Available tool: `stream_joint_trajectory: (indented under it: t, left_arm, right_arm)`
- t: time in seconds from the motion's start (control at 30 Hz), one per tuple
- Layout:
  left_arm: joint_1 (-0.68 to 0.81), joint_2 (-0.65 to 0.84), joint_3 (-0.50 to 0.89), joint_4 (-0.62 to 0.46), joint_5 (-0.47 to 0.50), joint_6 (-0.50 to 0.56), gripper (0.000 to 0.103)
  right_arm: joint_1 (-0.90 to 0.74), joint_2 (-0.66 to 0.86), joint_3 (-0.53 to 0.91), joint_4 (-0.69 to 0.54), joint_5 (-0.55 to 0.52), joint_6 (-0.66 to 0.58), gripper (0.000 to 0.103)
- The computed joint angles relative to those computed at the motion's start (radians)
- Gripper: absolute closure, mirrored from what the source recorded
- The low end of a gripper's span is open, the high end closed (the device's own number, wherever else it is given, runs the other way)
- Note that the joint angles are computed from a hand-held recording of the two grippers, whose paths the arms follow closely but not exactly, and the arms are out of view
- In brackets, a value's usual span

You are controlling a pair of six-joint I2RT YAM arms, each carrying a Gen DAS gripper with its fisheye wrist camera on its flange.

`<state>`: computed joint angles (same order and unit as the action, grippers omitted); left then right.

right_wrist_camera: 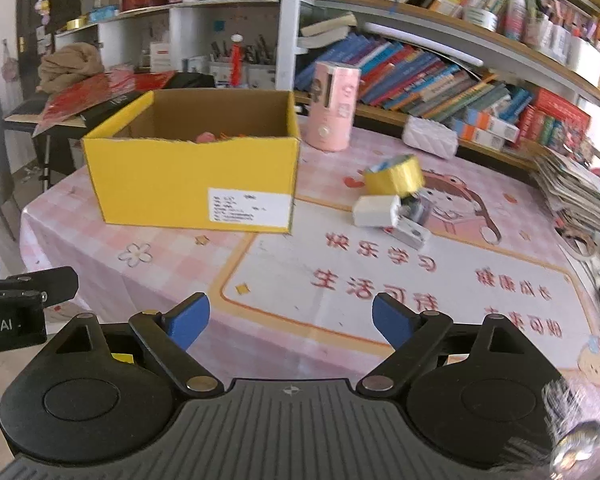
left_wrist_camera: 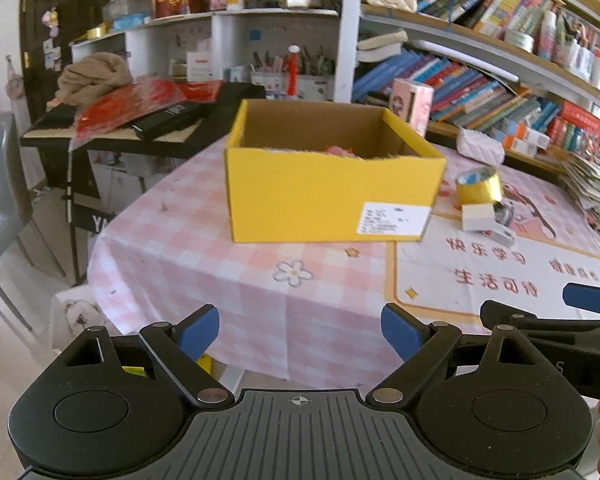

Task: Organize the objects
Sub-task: 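Withdraw both tools from the box back toward the tape and charger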

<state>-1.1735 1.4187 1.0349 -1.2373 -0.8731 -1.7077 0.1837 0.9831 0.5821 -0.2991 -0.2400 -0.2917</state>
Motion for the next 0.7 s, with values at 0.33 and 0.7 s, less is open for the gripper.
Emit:
stream_joint_trajectory:
  t: [0.33,0.7]
  left_arm:
    - [0.016,0.028,0.012,0.15,0.02,0.163,0.013]
    - [0.062,0.073,0.039,0.376,0.054,0.456,0.013]
  right_arm:
    - [-0.124,-0.049,-0.028,-0.036,-0.011,-0.033,0.012]
    - [-0.3,-0.028,-0.016,-0.036,-0.02,-0.031,0.011]
